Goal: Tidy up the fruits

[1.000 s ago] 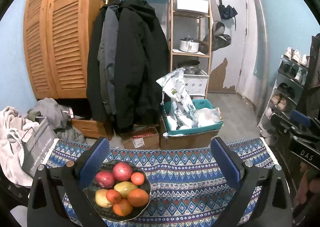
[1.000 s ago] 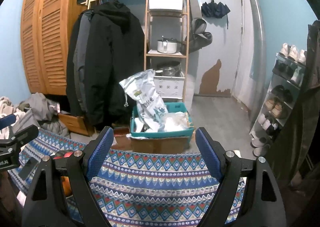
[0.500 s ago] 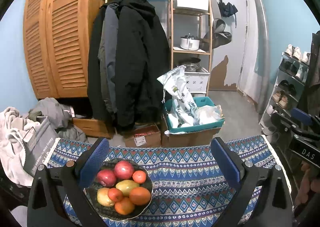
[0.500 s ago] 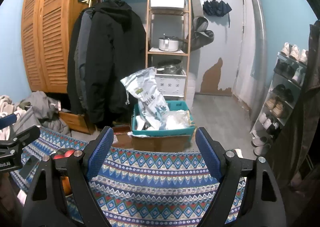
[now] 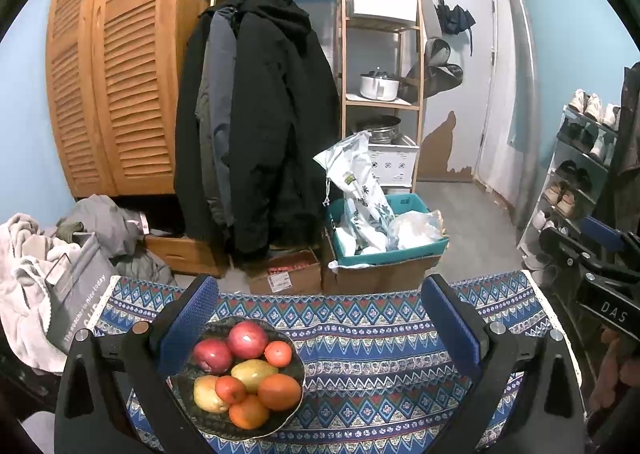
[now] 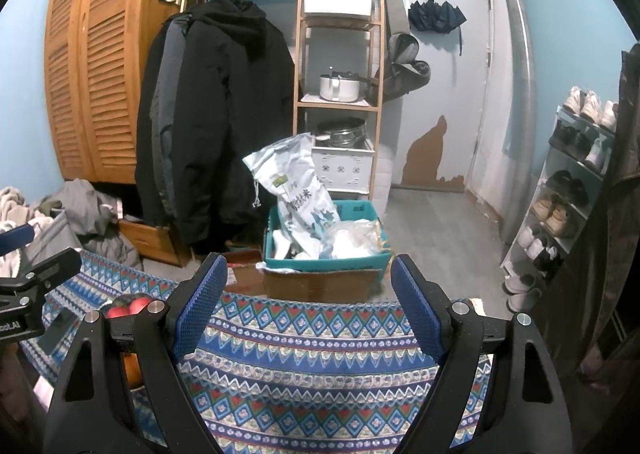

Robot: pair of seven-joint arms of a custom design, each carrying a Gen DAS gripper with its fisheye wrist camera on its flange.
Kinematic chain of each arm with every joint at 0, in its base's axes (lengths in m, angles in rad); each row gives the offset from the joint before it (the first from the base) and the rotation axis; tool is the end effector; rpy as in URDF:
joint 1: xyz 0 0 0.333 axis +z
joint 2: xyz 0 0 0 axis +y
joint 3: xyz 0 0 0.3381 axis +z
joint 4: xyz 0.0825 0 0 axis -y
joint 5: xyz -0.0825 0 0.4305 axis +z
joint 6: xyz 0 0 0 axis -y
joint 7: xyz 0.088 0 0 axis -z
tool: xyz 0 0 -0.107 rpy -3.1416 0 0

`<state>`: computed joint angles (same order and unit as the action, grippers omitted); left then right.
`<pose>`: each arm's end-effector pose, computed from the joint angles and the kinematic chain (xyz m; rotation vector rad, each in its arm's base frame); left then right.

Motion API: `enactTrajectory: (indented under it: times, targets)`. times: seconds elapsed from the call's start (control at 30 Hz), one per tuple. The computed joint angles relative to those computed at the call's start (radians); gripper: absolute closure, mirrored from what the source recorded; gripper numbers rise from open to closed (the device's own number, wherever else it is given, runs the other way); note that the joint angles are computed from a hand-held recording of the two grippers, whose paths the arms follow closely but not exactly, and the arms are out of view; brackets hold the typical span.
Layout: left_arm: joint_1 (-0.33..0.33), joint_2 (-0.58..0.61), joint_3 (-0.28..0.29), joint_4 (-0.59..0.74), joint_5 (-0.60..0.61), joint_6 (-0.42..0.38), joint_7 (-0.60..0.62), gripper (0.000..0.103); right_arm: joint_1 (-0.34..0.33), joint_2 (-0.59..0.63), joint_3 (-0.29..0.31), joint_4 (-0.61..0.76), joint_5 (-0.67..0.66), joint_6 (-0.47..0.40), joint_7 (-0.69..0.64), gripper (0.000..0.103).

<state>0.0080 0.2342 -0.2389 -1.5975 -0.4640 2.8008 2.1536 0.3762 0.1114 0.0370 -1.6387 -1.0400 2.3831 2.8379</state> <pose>0.7207 -0.1267 0.6216 -1.2837 1.9780 -1.1260 0.6386 0.2693 0.6348 -1.3589 1.8383 -1.1180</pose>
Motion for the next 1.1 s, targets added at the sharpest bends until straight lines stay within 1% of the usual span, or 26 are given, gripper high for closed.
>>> enactTrajectory:
  times: [0.5,0.67,0.93,1.1]
  targets:
    - [0.001,0.0,-0.001,0.004,0.003,-0.009,-0.004,0.001,-0.005,-0.005,0.002,-0.005,0.013,0.005,-0.02,0.02]
    - [-0.004,-0.003,0.004,-0.003,0.015,0.007,-0.013,0.001,-0.005,-0.005,0.001,-0.006,0.009,0.006,-0.02,0.02]
    - [-0.014,0.0,0.017,0.003,0.063,0.019,-0.068,0.001,-0.004,-0.004,0.001,-0.003,0.01,0.002,-0.019,0.02]
    - [-0.025,0.003,0.032,0.006,0.123,0.009,-0.126,0.001,-0.003,-0.003,0.001,-0.003,0.007,-0.001,-0.026,0.02]
